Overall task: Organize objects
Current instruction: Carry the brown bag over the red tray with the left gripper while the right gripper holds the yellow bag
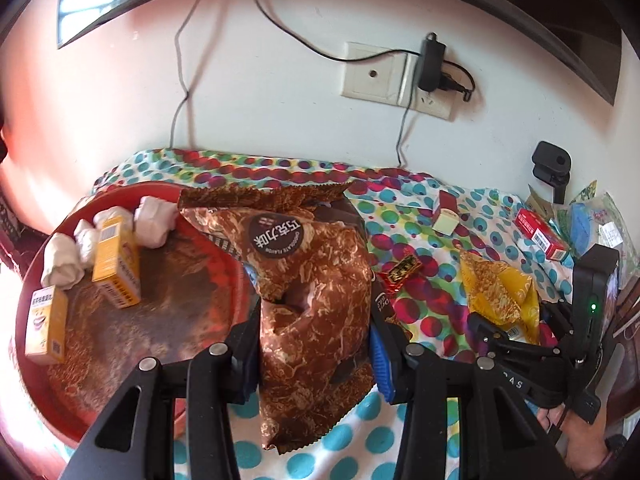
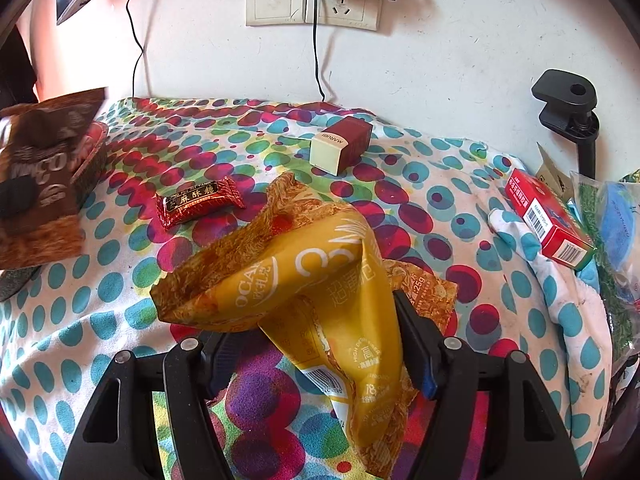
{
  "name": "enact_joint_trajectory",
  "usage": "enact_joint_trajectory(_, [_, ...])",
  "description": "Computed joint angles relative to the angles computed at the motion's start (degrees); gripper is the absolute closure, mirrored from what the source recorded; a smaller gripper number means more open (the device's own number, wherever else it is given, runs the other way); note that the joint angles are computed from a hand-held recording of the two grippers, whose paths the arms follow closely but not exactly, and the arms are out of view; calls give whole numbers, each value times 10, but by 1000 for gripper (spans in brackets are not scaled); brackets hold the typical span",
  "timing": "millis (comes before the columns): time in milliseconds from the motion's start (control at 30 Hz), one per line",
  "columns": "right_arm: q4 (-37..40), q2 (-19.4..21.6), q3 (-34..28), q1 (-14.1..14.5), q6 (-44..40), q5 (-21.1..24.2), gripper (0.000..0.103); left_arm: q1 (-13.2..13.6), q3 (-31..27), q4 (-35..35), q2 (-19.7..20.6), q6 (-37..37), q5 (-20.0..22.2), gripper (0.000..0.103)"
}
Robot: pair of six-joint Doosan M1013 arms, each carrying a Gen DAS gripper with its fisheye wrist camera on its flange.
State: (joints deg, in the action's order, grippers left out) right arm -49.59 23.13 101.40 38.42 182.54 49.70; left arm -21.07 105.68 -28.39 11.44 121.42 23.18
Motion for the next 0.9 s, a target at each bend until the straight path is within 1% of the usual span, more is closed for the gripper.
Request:
enact_joint_trajectory(100, [0,1,0,0,0,1,36,7,9,33,-9,-20,-17,58])
enact_joint_trajectory(167, [-1,2,0,1,1,3,36,16,11,23,-13,-10,-16,58])
enact_joint_trajectory(267, [0,4,-2,2,-2,7,36,26,14,30,-16,-12,-18,58])
enact_joint_trajectory(367, [1,6,-3,3,-4,11,36,30,21,63,-21,-34,-35,58])
enact_joint_trajectory(500, [5,9,-8,4,-10,18,35,46,23,42,-21,-22,-30,58])
enact_joint_trajectory(633, [7,10,-10,4,-13,21,35,61,25,46,-21,-32,-34,58])
enact_joint_trajectory(700, [8,10,-10,4,-13,21,35,70,25,33,-21,-24,-37,58])
enact_joint_trajectory(900, [10,11,-13,4,-16,24,35,92,19,31,-13,-30,-31,58])
